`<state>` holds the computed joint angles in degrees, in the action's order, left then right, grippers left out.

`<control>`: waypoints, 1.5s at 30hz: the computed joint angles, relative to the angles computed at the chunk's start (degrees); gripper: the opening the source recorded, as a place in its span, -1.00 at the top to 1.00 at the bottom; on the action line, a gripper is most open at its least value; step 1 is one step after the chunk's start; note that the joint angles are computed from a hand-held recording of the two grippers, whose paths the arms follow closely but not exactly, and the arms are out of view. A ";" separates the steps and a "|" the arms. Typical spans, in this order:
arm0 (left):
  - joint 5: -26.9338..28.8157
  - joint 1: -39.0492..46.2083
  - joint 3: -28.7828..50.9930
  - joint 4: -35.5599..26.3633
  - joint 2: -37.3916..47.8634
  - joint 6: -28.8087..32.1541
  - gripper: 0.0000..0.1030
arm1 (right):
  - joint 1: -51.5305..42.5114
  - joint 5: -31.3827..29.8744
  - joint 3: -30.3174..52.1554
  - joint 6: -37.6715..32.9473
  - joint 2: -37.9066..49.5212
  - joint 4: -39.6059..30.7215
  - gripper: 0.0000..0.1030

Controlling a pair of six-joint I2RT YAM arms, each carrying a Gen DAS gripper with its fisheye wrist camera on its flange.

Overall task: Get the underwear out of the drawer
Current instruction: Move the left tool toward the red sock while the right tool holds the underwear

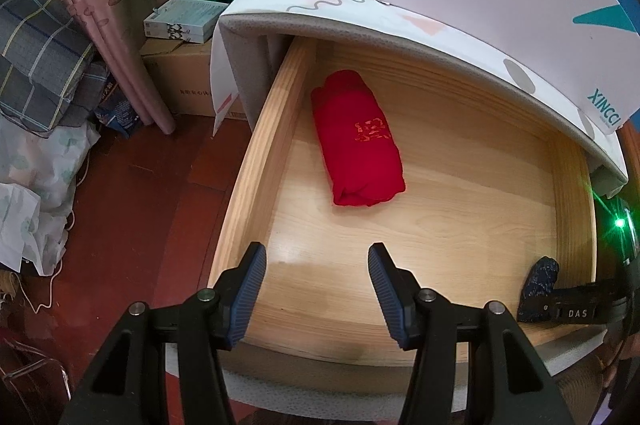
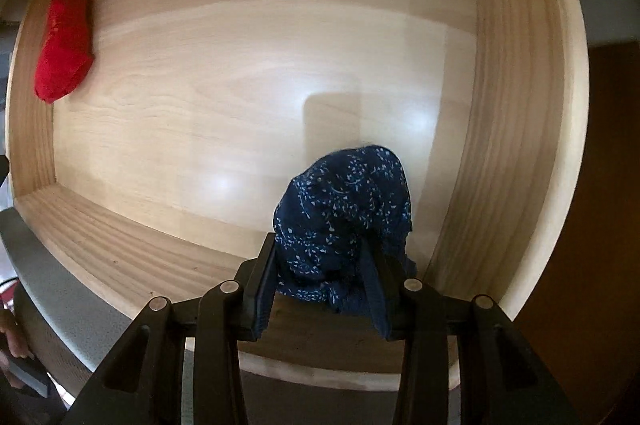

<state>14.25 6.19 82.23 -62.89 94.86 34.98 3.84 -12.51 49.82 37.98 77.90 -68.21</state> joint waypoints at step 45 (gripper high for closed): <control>0.89 -9.27 6.36 1.66 6.76 1.44 -0.06 | 20.76 0.42 -0.03 24.45 1.10 10.46 0.26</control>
<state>15.14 -3.08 88.59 -61.23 101.62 36.42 24.60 -12.09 49.80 62.43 79.00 -57.74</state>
